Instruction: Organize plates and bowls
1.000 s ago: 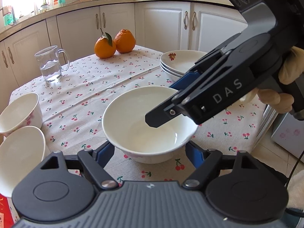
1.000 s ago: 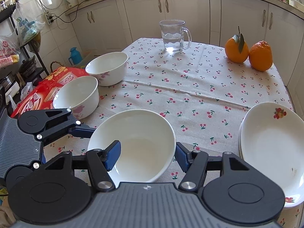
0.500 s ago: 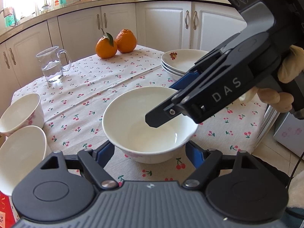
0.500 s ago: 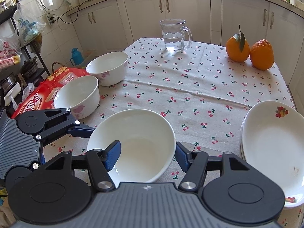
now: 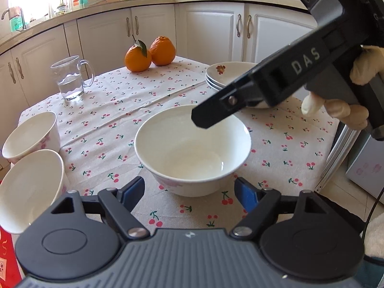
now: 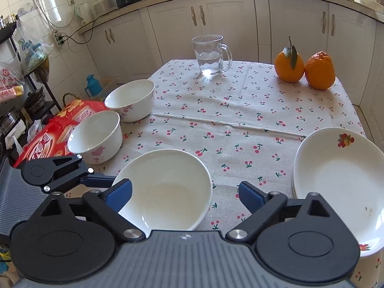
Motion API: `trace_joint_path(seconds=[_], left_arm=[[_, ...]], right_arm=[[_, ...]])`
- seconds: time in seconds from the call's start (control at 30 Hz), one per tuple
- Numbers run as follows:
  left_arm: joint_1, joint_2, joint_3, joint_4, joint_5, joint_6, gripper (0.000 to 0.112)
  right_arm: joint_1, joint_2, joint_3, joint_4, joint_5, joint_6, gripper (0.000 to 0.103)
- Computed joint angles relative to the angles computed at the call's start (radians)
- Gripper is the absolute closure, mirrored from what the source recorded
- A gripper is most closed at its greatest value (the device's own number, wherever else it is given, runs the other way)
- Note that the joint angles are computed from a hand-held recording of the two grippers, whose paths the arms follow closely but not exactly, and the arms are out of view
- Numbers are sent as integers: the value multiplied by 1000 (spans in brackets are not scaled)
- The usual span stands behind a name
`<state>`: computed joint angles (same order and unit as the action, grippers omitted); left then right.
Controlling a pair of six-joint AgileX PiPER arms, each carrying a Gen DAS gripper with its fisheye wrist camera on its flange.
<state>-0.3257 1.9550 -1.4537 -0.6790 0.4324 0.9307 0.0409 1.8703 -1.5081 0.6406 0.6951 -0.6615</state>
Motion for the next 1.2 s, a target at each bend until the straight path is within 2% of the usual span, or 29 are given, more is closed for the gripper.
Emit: trace_joint_path(seconds=[0.1, 0.23, 0.47, 0.57, 0.83, 1.2], left_arm=[[-1, -24, 35, -10, -15, 15, 31], [-3, -54, 77, -21, -35, 25, 31], [-5, -110, 149, -65, -71, 65, 30], [-3, -138, 186, -104, -91, 94, 30], [15, -213, 283, -236, -134, 207, 30], [79, -248, 351, -338, -176, 291, 30]], right_arm=[[-5, -16, 5, -14, -16, 28, 0], [0, -28, -5, -52, 14, 41, 0], [3, -86, 42, 23, 39, -48, 0], [5, -122, 84, 92, -13, -117, 0], [31, -171, 132, 223, -49, -204, 0], [96, -97, -2, 143, 34, -117, 0]])
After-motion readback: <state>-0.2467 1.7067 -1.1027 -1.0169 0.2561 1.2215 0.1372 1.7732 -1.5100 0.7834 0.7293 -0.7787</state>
